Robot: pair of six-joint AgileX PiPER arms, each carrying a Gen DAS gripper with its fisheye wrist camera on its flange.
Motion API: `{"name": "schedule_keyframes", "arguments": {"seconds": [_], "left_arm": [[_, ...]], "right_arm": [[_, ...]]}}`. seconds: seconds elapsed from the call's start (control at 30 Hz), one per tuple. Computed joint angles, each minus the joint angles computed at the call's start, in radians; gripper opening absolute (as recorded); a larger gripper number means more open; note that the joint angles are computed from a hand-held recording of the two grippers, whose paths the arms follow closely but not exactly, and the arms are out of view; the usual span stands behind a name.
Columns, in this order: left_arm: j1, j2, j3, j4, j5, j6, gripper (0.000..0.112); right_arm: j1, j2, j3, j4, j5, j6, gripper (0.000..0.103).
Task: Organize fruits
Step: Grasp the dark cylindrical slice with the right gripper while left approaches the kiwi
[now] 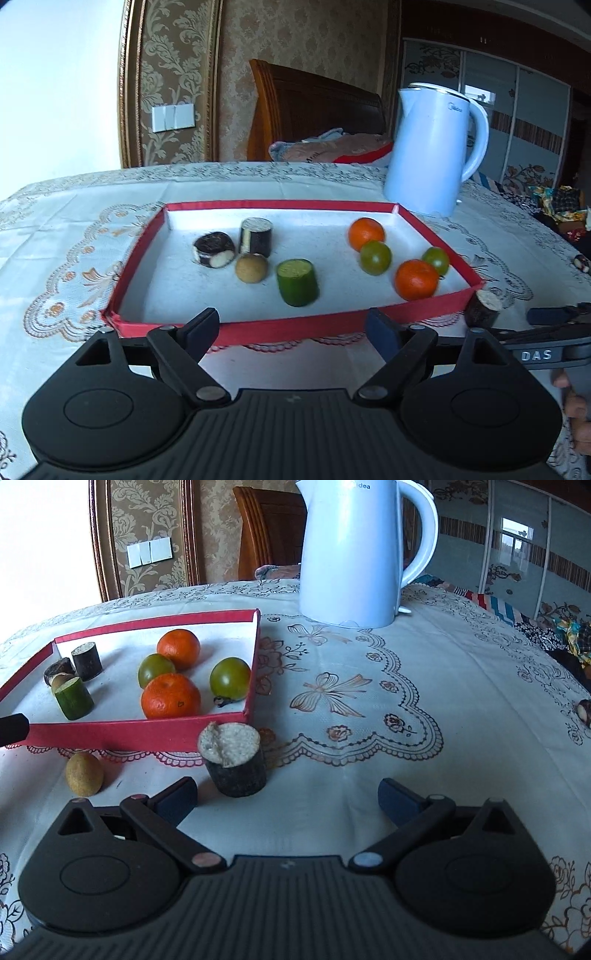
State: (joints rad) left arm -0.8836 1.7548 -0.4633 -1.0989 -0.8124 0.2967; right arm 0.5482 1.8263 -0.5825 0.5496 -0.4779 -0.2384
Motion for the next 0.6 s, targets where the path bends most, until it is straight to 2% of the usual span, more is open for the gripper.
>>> {"name": "schedule_keyframes", "arguments": {"seconds": [0.13,0.27,0.33,0.43,0.6], "left_arm": [[-0.023,0.025,-0.069,-0.018,0.076,0.029,0.086],[-0.053,0.081,-0.163,-0.161,0.075,0.181,0.086],[-0.042,0.092,-0.188,-0.187,0.094,0.206,0.086],[-0.015,0.101,-0.212,-0.187,0.150,0.196,0.086],[-0.016,0.141,-0.260,-0.271,0.152,0.278,0.086]], "right_arm": [[-0.017,-0.004,0.015,-0.079,-0.012,0.083,0.103],[-0.069,-0.012,0.048,-0.265,-0.047,0.267,0.103],[-0.087,-0.012,0.058,-0.327,-0.063,0.330,0.103],[-0.094,-0.012,0.063,-0.353,-0.073,0.357,0.103],[-0.095,-0.013,0.064,-0.355,-0.074,0.360,0.103]]}}
